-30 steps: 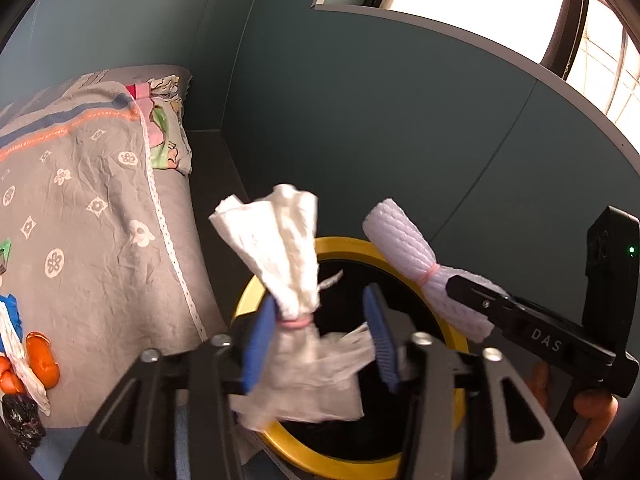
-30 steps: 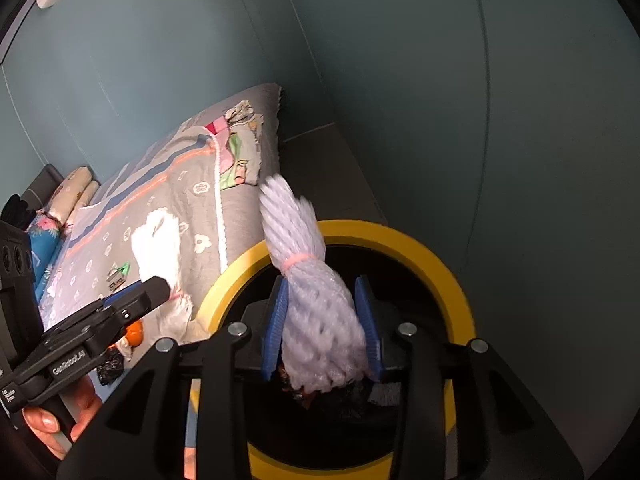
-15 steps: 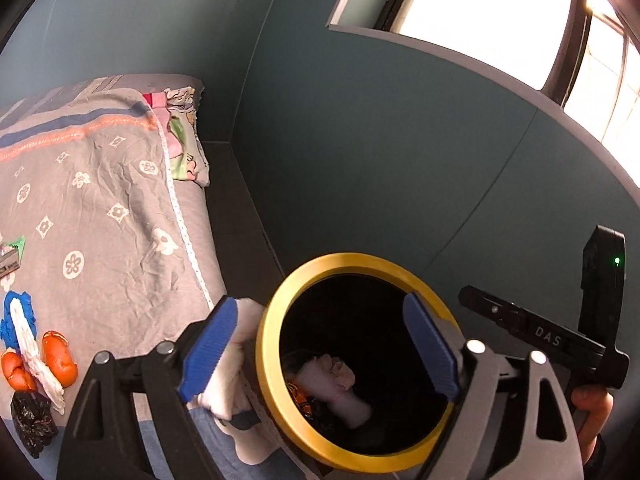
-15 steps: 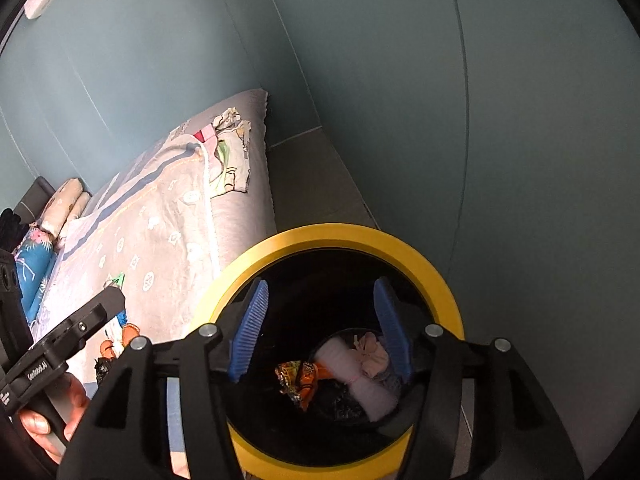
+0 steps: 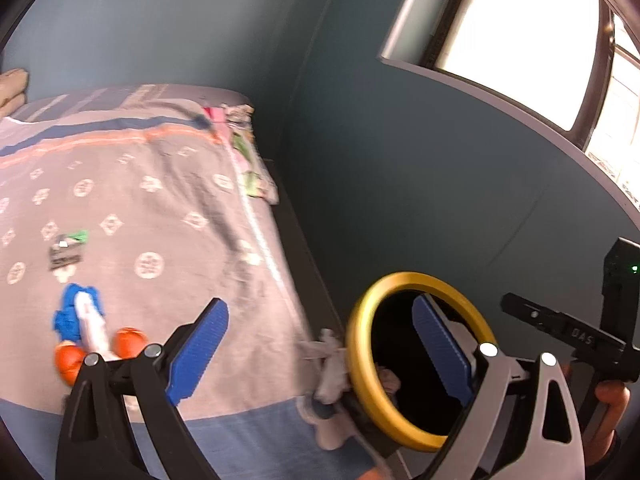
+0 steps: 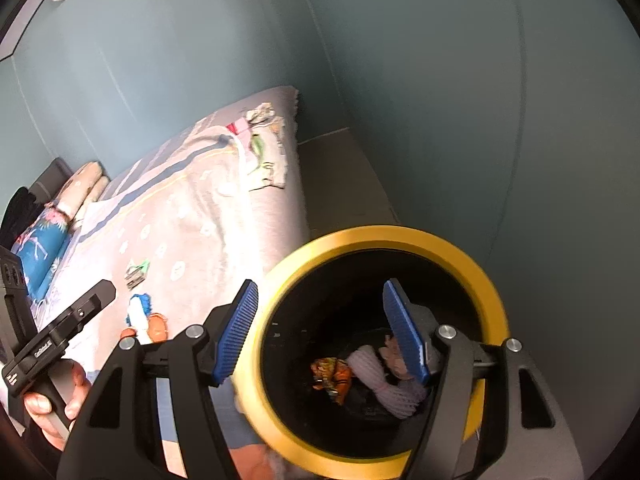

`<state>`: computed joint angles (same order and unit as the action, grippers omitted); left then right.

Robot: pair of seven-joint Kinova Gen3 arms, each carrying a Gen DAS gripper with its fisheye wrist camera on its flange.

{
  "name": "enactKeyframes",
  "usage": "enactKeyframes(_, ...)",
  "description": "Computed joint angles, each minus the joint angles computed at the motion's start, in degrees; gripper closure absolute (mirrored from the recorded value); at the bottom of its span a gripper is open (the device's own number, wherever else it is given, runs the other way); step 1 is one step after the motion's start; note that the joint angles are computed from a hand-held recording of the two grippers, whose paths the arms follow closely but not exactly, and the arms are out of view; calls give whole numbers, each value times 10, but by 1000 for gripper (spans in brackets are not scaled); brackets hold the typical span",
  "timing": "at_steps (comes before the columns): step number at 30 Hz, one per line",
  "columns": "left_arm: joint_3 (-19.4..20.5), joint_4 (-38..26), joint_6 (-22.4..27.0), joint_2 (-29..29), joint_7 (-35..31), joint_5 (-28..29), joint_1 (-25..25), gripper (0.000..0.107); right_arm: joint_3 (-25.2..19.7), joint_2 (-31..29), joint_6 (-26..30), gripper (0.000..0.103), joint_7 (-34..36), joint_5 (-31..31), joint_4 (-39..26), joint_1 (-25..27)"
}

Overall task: Collect trash
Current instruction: 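Move both open tools back down to the trash on the bed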

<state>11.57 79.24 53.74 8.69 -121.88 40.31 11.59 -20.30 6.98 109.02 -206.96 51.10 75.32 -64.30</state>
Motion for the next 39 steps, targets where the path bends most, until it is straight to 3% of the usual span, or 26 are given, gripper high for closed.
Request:
enactKeyframes(2,-8,3,-4,-5,-4,-2,-10,17,-5,14,-9,41,25,13,-20,11)
enactKeyframes(10,-37,7,-7,-18,-21,-5,-56,13,47,59,-78,36,121,38,-91,4)
enactKeyframes(17,-55,9,0,-20,-32,-8,-92,12,96,107,-135,35,199,27,-167,-5)
enactKeyframes(25,-70,38,-1,-17,-53,-14,-125,12,142,173,-201,34,296,-41,-267,16)
enactKeyframes(39,-72,83,-14,12,-63,-62,-151,12,192,317,-222,31,484,-187,-478,67)
